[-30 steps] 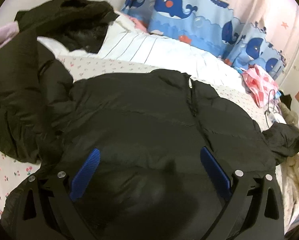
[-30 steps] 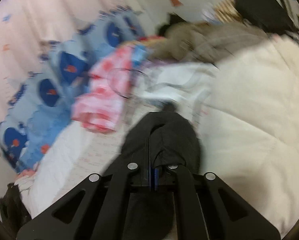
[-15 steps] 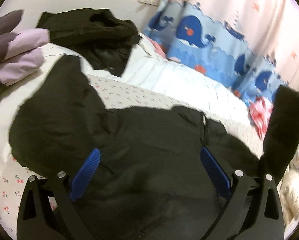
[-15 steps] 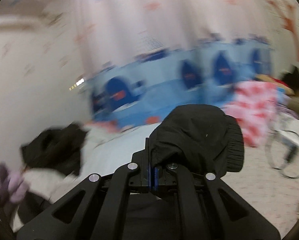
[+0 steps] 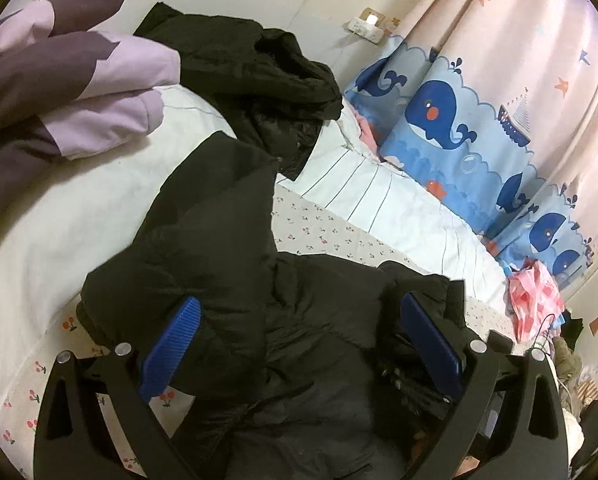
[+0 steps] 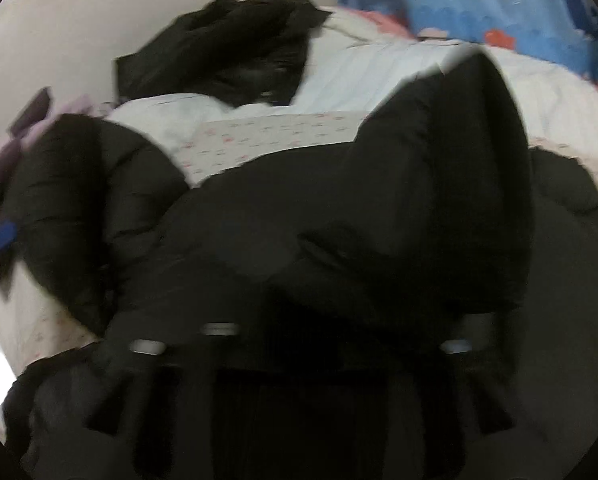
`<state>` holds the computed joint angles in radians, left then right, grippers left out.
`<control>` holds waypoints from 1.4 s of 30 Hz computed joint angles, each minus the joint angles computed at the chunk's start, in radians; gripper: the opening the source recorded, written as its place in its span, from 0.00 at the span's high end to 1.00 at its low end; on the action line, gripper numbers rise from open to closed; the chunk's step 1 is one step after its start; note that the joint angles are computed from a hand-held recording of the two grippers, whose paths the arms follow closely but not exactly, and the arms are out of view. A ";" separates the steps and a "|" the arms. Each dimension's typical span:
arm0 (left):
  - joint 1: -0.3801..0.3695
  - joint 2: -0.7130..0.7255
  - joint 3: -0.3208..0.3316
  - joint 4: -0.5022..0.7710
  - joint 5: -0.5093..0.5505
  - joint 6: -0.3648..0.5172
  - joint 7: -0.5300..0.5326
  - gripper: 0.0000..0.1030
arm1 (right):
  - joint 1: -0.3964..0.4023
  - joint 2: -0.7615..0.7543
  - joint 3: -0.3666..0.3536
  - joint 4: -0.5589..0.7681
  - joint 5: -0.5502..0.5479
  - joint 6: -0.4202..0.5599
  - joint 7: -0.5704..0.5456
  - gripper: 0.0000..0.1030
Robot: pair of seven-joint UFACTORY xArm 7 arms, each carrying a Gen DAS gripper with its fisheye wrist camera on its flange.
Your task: Fold large clothes
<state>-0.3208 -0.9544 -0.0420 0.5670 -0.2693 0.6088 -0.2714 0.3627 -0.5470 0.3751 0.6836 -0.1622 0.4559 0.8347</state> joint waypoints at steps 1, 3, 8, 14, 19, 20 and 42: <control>-0.001 0.001 0.001 -0.001 -0.001 0.004 -0.001 0.07 | 0.037 0.017 -0.026 0.018 0.020 0.025 -0.050 0.15; -0.007 0.008 0.008 0.002 -0.005 0.008 0.002 0.07 | 0.062 0.045 -0.028 0.074 0.011 0.115 -0.129 0.12; -0.007 0.005 0.012 0.002 -0.014 0.010 0.003 0.07 | 0.063 -0.032 -0.058 0.034 0.085 0.010 -0.093 0.12; 0.001 0.009 0.030 0.006 -0.026 0.012 0.002 0.07 | -0.001 -0.022 0.066 0.158 -0.075 0.172 -0.184 0.12; 0.011 0.007 0.029 0.008 -0.031 0.011 -0.003 0.07 | -0.149 -0.262 0.131 0.041 -0.176 -0.005 0.108 0.08; 0.011 0.006 0.031 0.007 -0.033 0.012 -0.005 0.07 | -0.183 -0.292 0.125 0.016 -0.164 -0.037 0.165 0.07; 0.009 0.012 0.042 0.004 -0.050 0.020 0.009 0.07 | -0.059 0.261 0.048 0.369 -0.243 0.345 0.155 0.91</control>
<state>-0.3119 -0.9428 0.0000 0.5712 -0.3192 0.6291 -0.2625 0.3038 -0.2865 0.4228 1.0529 -0.4056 0.8010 0.9898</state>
